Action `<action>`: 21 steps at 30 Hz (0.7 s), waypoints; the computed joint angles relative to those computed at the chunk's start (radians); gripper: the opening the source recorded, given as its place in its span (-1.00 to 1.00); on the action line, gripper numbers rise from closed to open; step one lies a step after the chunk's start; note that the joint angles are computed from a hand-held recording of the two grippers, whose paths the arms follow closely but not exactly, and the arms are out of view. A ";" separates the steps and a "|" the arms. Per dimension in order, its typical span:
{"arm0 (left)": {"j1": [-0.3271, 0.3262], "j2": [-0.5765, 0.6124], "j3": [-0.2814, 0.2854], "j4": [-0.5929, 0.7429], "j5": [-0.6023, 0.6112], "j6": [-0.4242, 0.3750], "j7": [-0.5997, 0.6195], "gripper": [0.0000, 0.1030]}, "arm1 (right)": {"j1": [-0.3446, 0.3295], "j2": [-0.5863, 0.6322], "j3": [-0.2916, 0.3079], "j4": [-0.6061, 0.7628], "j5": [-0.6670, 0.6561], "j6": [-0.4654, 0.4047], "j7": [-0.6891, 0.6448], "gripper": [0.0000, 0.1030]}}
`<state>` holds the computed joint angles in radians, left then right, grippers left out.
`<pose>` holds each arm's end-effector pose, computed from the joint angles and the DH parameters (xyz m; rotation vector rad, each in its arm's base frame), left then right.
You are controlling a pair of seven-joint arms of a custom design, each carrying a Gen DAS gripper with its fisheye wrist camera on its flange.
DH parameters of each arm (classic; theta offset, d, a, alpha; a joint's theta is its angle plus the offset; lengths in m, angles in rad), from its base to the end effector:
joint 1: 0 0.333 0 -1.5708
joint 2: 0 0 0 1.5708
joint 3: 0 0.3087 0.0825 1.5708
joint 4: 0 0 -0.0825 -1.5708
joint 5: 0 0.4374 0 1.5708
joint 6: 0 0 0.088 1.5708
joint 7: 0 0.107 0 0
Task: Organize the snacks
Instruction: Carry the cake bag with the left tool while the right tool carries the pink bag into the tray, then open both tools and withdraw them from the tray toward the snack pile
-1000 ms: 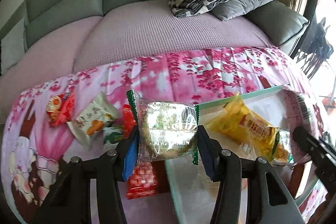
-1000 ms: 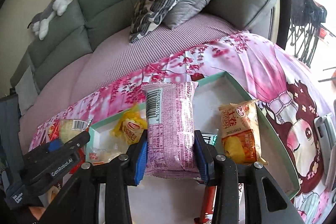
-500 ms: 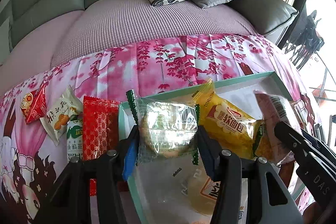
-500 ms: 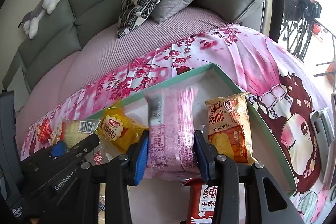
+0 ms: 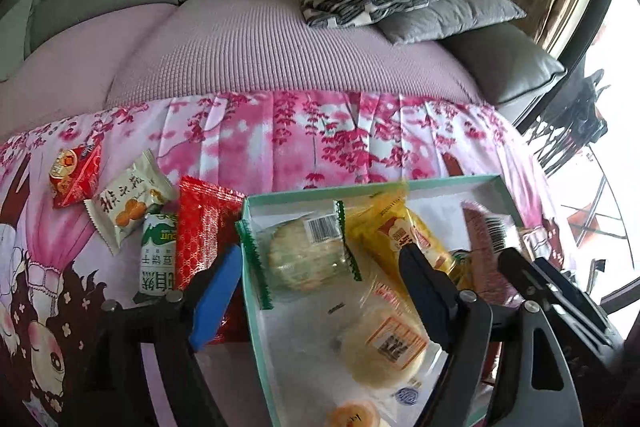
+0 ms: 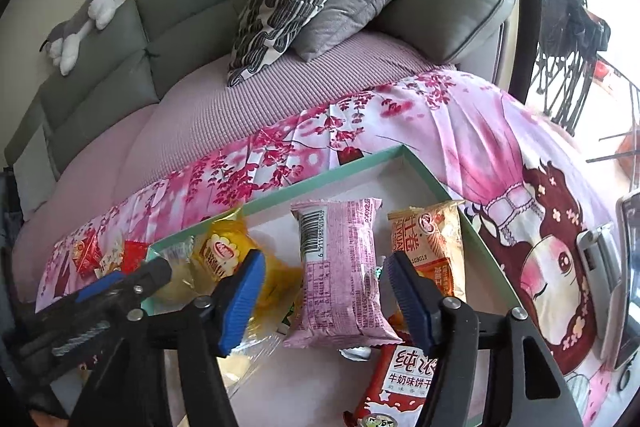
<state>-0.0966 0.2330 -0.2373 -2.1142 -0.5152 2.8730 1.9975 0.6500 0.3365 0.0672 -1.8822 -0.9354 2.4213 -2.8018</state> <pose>0.6205 -0.1825 0.3157 -1.7238 2.2825 -0.8422 0.5216 0.4473 0.3137 -1.2744 2.2396 -0.6280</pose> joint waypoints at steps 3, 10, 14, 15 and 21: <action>-0.021 -0.018 0.026 -0.020 0.052 0.024 -0.060 0.69 | -0.004 0.001 0.002 -0.001 0.010 0.011 -0.016 0.46; -0.032 -0.037 0.056 -0.065 0.097 0.129 -0.174 0.81 | 0.001 0.000 -0.002 -0.001 -0.007 0.020 -0.022 0.85; -0.065 -0.045 0.113 -0.091 0.224 0.174 -0.309 1.00 | 0.004 0.004 -0.005 0.004 -0.021 0.019 -0.023 1.00; -0.061 -0.047 0.115 -0.098 0.234 0.185 -0.326 1.00 | 0.005 0.006 -0.004 0.007 -0.020 0.013 -0.027 1.00; 0.016 -0.067 0.053 -0.124 0.178 0.203 -0.289 1.00 | 0.001 0.010 -0.002 0.014 -0.006 0.015 -0.050 1.00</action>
